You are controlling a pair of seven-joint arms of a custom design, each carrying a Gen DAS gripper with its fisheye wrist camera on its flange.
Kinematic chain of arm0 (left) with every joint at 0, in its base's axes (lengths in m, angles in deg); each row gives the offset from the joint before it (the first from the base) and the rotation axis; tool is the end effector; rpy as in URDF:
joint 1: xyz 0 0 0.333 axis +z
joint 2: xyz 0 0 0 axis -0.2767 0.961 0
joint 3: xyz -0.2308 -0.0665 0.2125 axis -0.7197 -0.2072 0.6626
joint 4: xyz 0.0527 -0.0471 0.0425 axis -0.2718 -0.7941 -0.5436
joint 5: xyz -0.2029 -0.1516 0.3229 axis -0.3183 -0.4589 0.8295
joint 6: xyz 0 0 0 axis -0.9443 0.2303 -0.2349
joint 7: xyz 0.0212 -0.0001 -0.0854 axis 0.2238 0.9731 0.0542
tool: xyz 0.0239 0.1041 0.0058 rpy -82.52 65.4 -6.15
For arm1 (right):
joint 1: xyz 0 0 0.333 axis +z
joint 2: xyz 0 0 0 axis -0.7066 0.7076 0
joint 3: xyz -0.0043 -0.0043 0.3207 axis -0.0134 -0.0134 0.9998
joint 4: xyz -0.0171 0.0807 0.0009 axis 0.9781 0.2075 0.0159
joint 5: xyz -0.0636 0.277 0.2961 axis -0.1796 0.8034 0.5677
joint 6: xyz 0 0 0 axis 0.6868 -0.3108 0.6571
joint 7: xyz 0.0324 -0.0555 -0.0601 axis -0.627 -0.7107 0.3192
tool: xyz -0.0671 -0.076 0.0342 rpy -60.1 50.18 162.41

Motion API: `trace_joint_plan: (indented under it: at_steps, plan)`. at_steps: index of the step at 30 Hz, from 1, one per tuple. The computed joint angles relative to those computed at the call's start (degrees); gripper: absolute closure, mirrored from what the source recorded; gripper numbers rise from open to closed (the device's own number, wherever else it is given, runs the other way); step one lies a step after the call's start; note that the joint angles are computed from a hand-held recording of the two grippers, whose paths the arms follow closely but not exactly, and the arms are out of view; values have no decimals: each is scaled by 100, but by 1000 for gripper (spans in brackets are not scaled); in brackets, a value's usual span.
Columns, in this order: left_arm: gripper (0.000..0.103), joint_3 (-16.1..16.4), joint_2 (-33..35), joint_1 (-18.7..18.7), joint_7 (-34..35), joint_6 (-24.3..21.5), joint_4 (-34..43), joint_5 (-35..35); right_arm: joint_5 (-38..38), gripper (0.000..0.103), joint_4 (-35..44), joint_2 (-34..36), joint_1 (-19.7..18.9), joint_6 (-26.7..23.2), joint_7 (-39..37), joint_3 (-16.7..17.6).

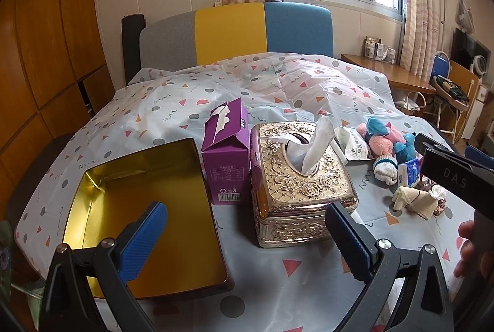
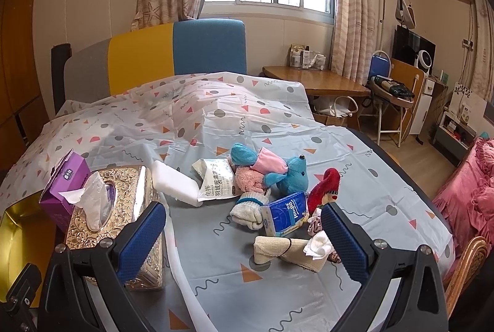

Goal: Organize soft objects

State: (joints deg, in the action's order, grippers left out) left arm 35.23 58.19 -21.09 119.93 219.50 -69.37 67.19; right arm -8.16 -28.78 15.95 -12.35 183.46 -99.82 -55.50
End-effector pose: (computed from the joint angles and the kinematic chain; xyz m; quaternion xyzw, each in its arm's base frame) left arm 0.6580 -0.1739 0.5870 -0.4792 0.7672 -0.3502 0.2432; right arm 0.6015 0.3303 0.5805 -0.3706 0.7910 -0.4371 0.2145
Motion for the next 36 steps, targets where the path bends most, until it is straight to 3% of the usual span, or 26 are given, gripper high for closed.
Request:
trace_joint_plan:
  at_steps: [4, 9, 18, 21, 24, 26, 29, 30, 36]
  plan:
    - [0, -8, -7, -1, 25, -8, -13, -14, -1, 1, 33, 19, 3, 9, -21, -8]
    - [0, -8, -8, -38, 107, 482, -193, 156, 14, 1, -11, -9, -11, 34, 5, -9]
    - [0, -74, 32, -13, 256, 418, -175, -9, 83, 1, -183, -123, -128, 251, -87, 2]
    - [0, -323, 66, 182, 972, 379, -143, -664, 185, 1, -326, -229, -253, 464, -187, 0]
    - [0, -552, 131, 398, 2054, -235, 101, -1641, 306, 1, -536, -389, -443, 710, -363, -18]
    - [0, -641, 166, 393, 2682, -142, 128, -2164, 299, 1, -612, -430, -558, 643, -563, -43]
    - [0, -506, 280, 235, 2749, -662, 437, -2000, 508, 1, -781, -482, -791, 645, -787, -87]
    - [0, -429, 362, 218, 2589, -1183, 704, -1871, 573, 1, -885, -517, -872, 716, -762, -105]
    - [0, -346, 1103, 15, 2248, -2361, 2207, -1395, 907, 1, -1788, -961, -1293, 1481, 64, -95]
